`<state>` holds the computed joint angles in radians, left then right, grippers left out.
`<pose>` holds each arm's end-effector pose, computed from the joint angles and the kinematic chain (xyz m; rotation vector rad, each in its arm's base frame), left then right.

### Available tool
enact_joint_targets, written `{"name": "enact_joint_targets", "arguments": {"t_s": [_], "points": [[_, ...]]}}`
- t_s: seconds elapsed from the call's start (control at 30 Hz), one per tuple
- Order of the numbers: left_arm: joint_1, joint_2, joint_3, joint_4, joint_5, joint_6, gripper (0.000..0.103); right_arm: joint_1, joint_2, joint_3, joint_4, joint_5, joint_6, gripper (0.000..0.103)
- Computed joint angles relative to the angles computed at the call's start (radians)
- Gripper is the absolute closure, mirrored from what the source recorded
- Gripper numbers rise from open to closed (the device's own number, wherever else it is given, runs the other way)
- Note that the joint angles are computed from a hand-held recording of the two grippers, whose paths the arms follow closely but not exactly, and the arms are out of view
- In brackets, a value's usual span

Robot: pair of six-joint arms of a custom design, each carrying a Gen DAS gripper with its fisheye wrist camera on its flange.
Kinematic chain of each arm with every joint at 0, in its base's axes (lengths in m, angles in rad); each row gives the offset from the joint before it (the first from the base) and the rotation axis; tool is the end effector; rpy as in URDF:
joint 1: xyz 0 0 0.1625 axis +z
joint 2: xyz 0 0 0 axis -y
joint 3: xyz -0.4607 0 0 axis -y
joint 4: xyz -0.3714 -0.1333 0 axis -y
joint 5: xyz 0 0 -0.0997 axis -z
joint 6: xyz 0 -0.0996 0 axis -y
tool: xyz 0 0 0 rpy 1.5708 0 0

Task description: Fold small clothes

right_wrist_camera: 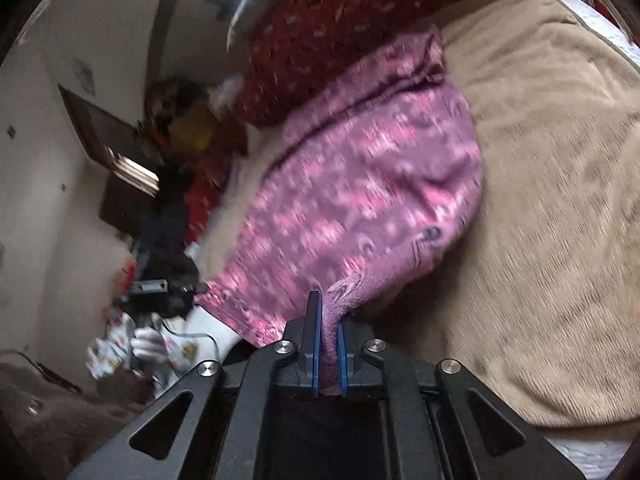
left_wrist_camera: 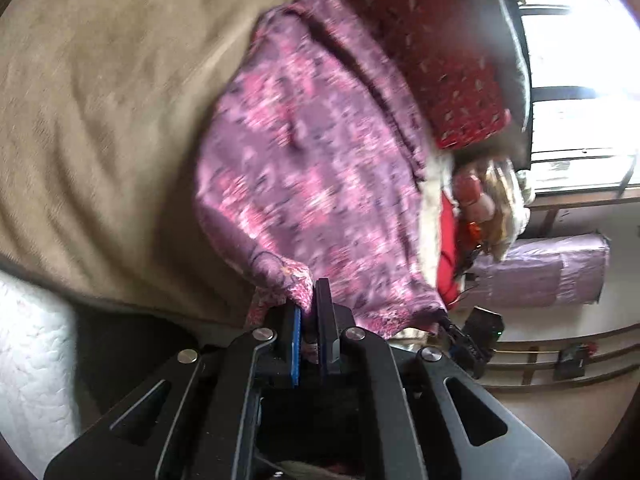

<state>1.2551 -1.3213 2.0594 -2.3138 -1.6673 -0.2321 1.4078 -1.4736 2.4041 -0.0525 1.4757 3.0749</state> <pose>-0.0341 -0.5029 0.2604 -0.1277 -3.0445 -0.0326 0.0998 -0.2730 0.1832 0.0911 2.9403 -1.0707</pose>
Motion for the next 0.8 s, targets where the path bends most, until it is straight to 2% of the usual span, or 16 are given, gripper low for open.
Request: {"name": "enact_joint_targets", "arguments": {"t_s": [0.13, 0.2, 0.37, 0.6, 0.8], "points": [[-0.003, 0.012, -0.031, -0.024, -0.036, -0.014, 0.099, -0.007, -0.026, -0.01, -0.031, -0.041, 0.039, 0.097], [-0.003, 0.026, -0.049, -0.051, -0.052, -0.028, 0.099, -0.046, -0.058, -0.006, -0.035, -0.099, 0.047, 0.097], [0.004, 0.089, -0.121, -0.126, -0.066, -0.073, 0.099, -0.07, -0.075, -0.049, -0.046, -0.144, 0.097, 0.097], [0.007, 0.229, -0.29, -0.151, -0.02, -0.099, 0.099, -0.071, -0.009, -0.207, -0.039, -0.131, 0.139, 0.097], [0.008, 0.392, -0.487, -0.149, 0.004, -0.113, 0.099, -0.085, 0.116, -0.402, -0.019, -0.128, 0.188, 0.097]]}}
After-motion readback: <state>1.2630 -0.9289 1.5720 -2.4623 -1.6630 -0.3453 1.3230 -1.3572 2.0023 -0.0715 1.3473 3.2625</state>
